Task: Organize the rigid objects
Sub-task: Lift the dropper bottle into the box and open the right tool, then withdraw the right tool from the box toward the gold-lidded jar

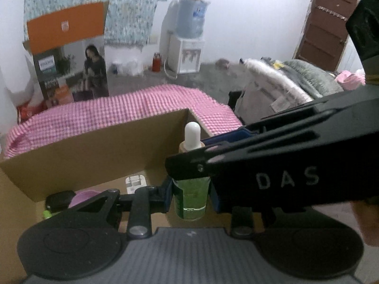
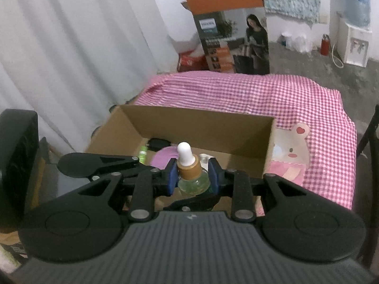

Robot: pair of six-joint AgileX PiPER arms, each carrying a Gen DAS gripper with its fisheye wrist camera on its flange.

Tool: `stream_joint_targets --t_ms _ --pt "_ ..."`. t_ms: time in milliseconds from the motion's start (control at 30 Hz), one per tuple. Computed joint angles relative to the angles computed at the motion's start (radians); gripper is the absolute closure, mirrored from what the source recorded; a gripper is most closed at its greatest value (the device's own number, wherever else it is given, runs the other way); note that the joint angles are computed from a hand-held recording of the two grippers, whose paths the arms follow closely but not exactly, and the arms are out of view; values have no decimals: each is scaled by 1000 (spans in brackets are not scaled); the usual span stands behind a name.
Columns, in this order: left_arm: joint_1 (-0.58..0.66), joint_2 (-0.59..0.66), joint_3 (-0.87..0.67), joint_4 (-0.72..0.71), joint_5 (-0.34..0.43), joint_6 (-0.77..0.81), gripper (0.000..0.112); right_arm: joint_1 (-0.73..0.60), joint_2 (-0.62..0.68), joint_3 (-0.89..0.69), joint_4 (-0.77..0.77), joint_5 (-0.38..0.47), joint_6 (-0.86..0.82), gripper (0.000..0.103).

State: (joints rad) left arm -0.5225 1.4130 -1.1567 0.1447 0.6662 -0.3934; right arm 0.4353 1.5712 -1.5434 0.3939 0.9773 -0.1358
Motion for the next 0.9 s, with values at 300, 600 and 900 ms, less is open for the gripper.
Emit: stream_joint_targets --t_ms 300,600,900 --pt "68 146 -104 -102 32 88 79 -23 188 -121 -20 1 -59 78" --pt "93 196 -145 -205 49 154 74 -17 262 -198 -49 32 -72 83" --pt "70 150 -127 -158 53 117 58 -41 191 -129 -7 -1 -79 78"
